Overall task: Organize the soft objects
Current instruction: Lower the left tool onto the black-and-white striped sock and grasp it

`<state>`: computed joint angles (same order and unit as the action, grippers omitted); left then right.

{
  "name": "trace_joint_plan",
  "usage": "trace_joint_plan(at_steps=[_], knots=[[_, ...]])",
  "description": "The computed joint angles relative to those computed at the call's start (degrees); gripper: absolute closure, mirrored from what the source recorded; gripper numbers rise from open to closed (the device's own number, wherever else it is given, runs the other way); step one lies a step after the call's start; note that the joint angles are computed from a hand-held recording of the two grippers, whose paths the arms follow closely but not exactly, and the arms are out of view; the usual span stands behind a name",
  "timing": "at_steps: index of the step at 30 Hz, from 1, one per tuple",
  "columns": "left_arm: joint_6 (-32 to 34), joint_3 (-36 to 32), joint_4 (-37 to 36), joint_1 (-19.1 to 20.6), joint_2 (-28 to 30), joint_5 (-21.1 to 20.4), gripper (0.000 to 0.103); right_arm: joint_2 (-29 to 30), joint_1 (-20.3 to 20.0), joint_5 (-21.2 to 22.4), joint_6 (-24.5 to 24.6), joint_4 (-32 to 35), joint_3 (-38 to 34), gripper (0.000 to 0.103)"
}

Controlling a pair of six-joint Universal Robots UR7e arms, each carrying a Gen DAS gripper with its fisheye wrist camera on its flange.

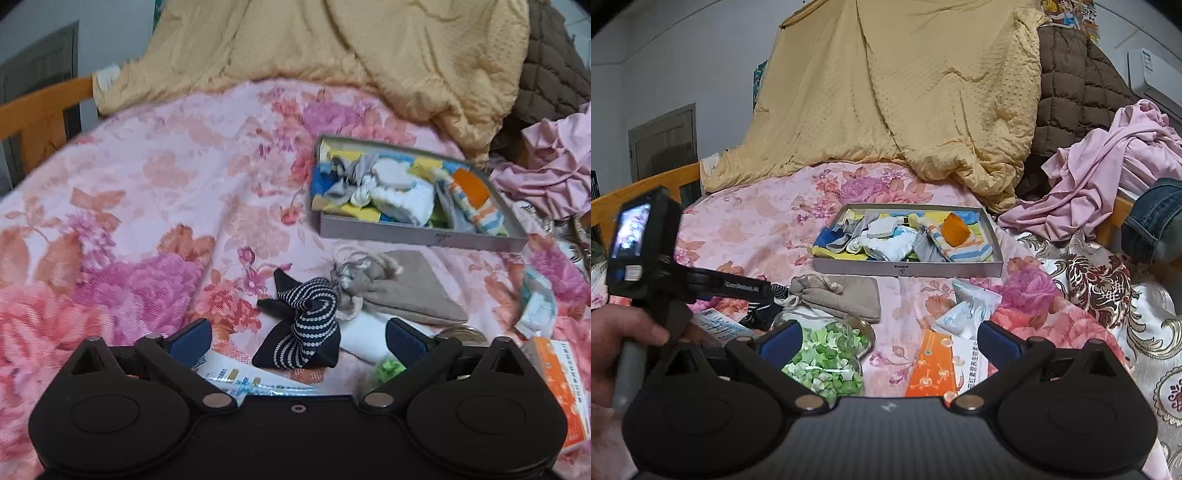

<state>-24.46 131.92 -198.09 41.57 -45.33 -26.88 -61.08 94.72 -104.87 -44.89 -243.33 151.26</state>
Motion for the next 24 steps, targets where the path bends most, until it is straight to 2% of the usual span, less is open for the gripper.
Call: trace_joint_plan(at_steps=[6,12,14,15,17,19,24], knots=[[5.34,-2.31,-2.29,4.12,0.97,-3.57,0.020,0.78,0.44,-1.43,1.22,0.61,-1.21,0.000],[5.43,-2.93,-1.55,6.86,0.22,-7.36,0.039,1.87,0.78,-1.81,1.62,0.45,-1.32,0.000],[6.64,-3.10,-2.08,7.24,0.46,-8.05,0.055,1.93,0.73,-1.88,1.86,0.71,-1.28,0.000],[7.70,-3.22,-2.20,7.41,0.61,-8.42,0.060,1.75,0.90,-2.04,2.17,1.15,-1.36,0.000],[8.36,-3.34,-1.23,7.74,0.47,-9.24,0.080,1.57,0.83,-1.93,2.55,1.42,-1.17,0.000],[8.86,-2.75,-1.75,7.63,0.13,-9.76,0.092,1.30,0.76,-1.78,2.51,1.57,-0.99,0.000],[9.05,1.19,-5.03,4.22,-2.22,-8.69,0.093,0.56,0.19,-1.22,2.51,2.01,-1.01,0.000]])
